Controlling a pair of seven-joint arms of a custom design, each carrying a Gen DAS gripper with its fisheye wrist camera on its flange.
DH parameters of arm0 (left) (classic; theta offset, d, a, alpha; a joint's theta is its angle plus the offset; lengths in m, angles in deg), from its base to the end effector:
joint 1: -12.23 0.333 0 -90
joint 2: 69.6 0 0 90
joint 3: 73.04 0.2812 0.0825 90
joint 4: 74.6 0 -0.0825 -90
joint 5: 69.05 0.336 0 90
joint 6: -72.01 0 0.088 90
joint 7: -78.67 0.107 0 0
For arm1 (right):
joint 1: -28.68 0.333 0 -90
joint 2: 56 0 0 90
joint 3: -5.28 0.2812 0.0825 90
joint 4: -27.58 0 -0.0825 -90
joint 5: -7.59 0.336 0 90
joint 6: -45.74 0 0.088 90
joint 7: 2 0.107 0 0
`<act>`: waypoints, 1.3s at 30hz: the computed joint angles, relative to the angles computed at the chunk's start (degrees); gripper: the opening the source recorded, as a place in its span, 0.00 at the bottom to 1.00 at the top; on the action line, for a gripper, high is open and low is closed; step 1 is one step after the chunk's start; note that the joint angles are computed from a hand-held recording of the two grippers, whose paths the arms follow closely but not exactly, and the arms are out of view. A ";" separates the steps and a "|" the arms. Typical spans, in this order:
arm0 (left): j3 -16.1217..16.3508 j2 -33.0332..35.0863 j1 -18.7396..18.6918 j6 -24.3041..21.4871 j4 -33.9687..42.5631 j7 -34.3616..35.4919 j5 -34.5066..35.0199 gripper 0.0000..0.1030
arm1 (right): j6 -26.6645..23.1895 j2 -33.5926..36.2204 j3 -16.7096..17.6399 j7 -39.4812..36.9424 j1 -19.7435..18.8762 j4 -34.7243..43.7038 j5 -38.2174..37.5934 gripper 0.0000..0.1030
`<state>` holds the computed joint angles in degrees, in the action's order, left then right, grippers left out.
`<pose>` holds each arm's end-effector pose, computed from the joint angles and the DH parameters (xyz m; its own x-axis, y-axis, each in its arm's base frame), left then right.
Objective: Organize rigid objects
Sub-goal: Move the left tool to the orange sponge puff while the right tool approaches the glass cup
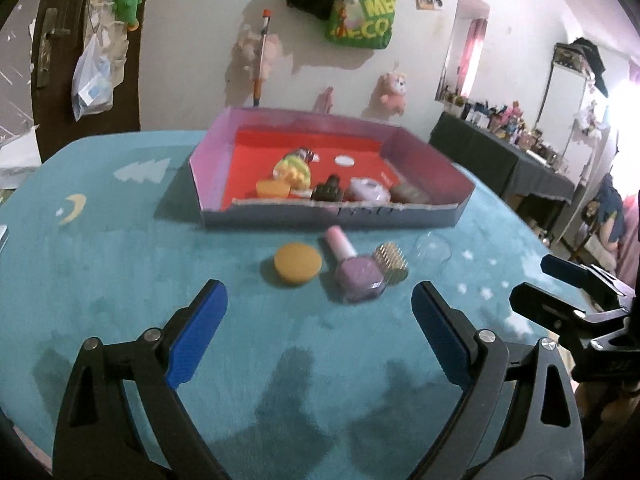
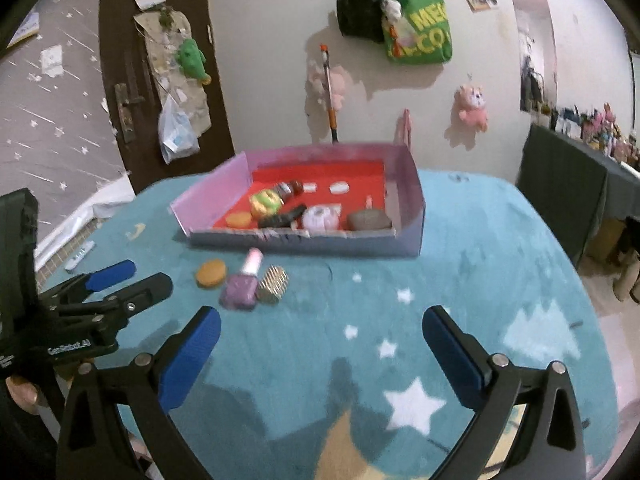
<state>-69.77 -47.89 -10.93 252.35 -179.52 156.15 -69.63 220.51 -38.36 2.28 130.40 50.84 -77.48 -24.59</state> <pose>0.5984 -0.2206 0.4374 -0.2104 -0.9641 0.1621 -0.6131 0.0009 -0.7900 0.5737 0.2470 0.4570 0.1873 -0.9773 -0.0986 -0.6087 -0.0367 -0.7926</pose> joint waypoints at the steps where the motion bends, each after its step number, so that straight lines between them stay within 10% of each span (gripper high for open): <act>1: 0.30 0.27 -0.29 -0.51 -0.01 -0.34 0.03 0.92 | -0.55 0.49 -0.95 0.94 0.83 0.18 -0.97 1.00; 39: -2.14 2.06 2.52 -4.97 1.48 -2.97 1.61 0.92 | -1.76 4.08 0.98 -2.37 -1.15 -0.21 6.29 1.00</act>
